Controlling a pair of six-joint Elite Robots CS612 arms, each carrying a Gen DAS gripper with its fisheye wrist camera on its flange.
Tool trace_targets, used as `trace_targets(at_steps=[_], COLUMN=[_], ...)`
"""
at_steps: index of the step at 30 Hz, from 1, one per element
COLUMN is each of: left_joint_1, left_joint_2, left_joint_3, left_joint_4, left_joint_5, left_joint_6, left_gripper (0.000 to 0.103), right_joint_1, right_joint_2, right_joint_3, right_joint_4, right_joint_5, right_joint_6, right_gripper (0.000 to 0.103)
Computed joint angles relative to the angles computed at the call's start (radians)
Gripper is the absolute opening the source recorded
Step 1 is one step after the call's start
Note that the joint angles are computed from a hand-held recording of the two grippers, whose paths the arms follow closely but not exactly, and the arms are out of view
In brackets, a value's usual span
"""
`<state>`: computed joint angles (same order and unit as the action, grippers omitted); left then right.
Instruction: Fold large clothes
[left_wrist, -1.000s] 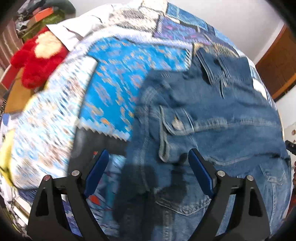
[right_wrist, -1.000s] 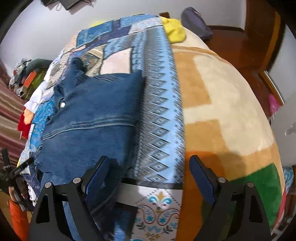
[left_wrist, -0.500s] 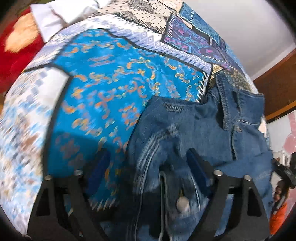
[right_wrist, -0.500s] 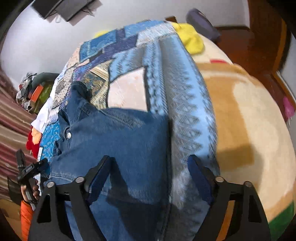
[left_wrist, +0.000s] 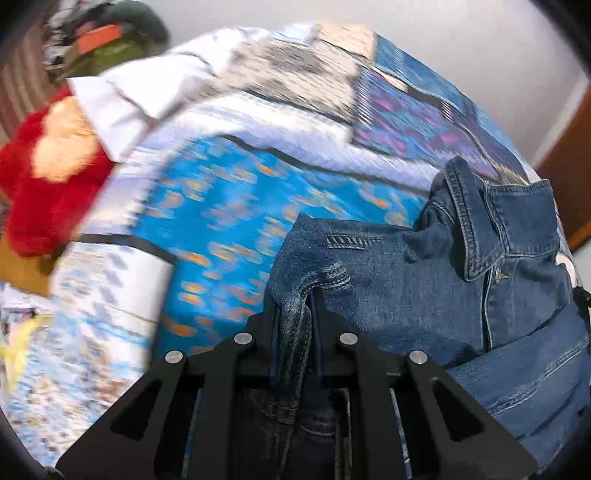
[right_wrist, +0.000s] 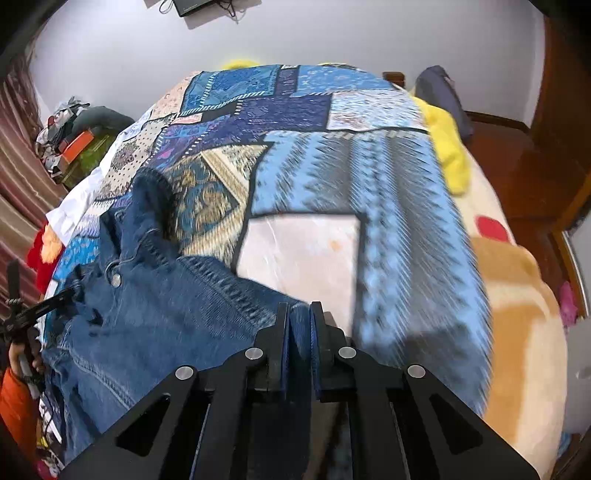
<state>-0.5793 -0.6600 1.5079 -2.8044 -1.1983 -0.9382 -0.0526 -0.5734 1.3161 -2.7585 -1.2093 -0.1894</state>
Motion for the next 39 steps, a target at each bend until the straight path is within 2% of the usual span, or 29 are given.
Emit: trace_targets(at_steps=[3,6,8,13,17,20,21,23,25,26,28,29,31,33,35,36,37,38,39], left_joint_1=[0.006,0.013,0.013,0.009,0.009,-0.007,-0.012,-0.032,-0.055,-0.067,-0.087,-0.095,-0.11,-0.12,-0.12,-0.117,-0.113,-0.109,-0.111], left_joint_2=[-0.009,-0.011,-0.016,-0.015,-0.027,-0.055,-0.063,-0.091,-0.113,-0.121,-0.128,-0.127,-0.116,-0.095,-0.071,-0.059,-0.047,-0.043,-0.043], left_joint_3=[0.017,0.04,0.045,0.02,0.02,0.035,0.041,0.068,0.093,0.103,0.12,0.123,0.112,0.089,0.06,0.047,0.044,0.054,0.066], left_joint_4=[0.046,-0.001,0.012,0.083,0.112,0.151,0.148,0.135,0.108,0.088,0.035,0.018,0.032,0.097,0.199,0.256,0.274,0.25,0.22], left_joint_5=[0.021,-0.002,-0.005,0.002,-0.028,0.003,0.012,0.049,0.092,0.107,0.113,0.108,0.104,0.113,0.099,0.086,0.07,0.048,0.051], left_joint_6=[-0.029,-0.029,-0.038,-0.016,-0.012,-0.026,-0.021,0.002,0.025,0.036,0.062,0.077,0.105,0.108,0.078,0.062,0.053,0.051,0.047], left_gripper=[0.015,0.016,0.017,0.019,0.023,0.031,0.032,0.039,0.062,0.068,0.081,0.083,0.085,0.085,0.085,0.085,0.088,0.089,0.09], right_joint_1=[0.027,0.054,0.073,0.103,0.104,0.098,0.096,0.091,0.081,0.072,0.065,0.061,0.062,0.07,0.084,0.085,0.081,0.072,0.071], right_joint_2=[0.035,0.063,0.077,0.073,0.053,0.026,0.009,-0.033,-0.072,-0.099,-0.13,-0.147,-0.16,-0.156,-0.139,-0.128,-0.126,-0.127,-0.129], right_joint_3=[-0.058,-0.099,-0.117,-0.1,-0.082,-0.055,-0.033,0.018,0.07,0.104,0.142,0.168,0.195,0.209,0.204,0.203,0.214,0.231,0.235], right_joint_4=[0.008,-0.012,-0.024,-0.076,-0.042,-0.03,-0.045,-0.069,-0.093,-0.092,-0.075,-0.064,-0.033,-0.011,0.03,0.036,0.009,-0.029,-0.036], right_joint_5=[-0.036,-0.098,-0.167,-0.316,-0.358,-0.356,-0.348,-0.321,-0.25,-0.191,-0.121,-0.083,-0.059,-0.083,-0.165,-0.182,-0.167,-0.139,-0.145], right_joint_6=[-0.026,-0.051,-0.084,-0.165,-0.177,-0.15,-0.143,-0.134,-0.134,-0.139,-0.157,-0.173,-0.209,-0.233,-0.25,-0.255,-0.255,-0.252,-0.244], right_gripper=[0.007,0.008,0.008,0.008,0.008,0.008,0.008,0.008,0.008,0.008,0.008,0.008,0.008,0.008,0.008,0.008,0.008,0.008,0.008])
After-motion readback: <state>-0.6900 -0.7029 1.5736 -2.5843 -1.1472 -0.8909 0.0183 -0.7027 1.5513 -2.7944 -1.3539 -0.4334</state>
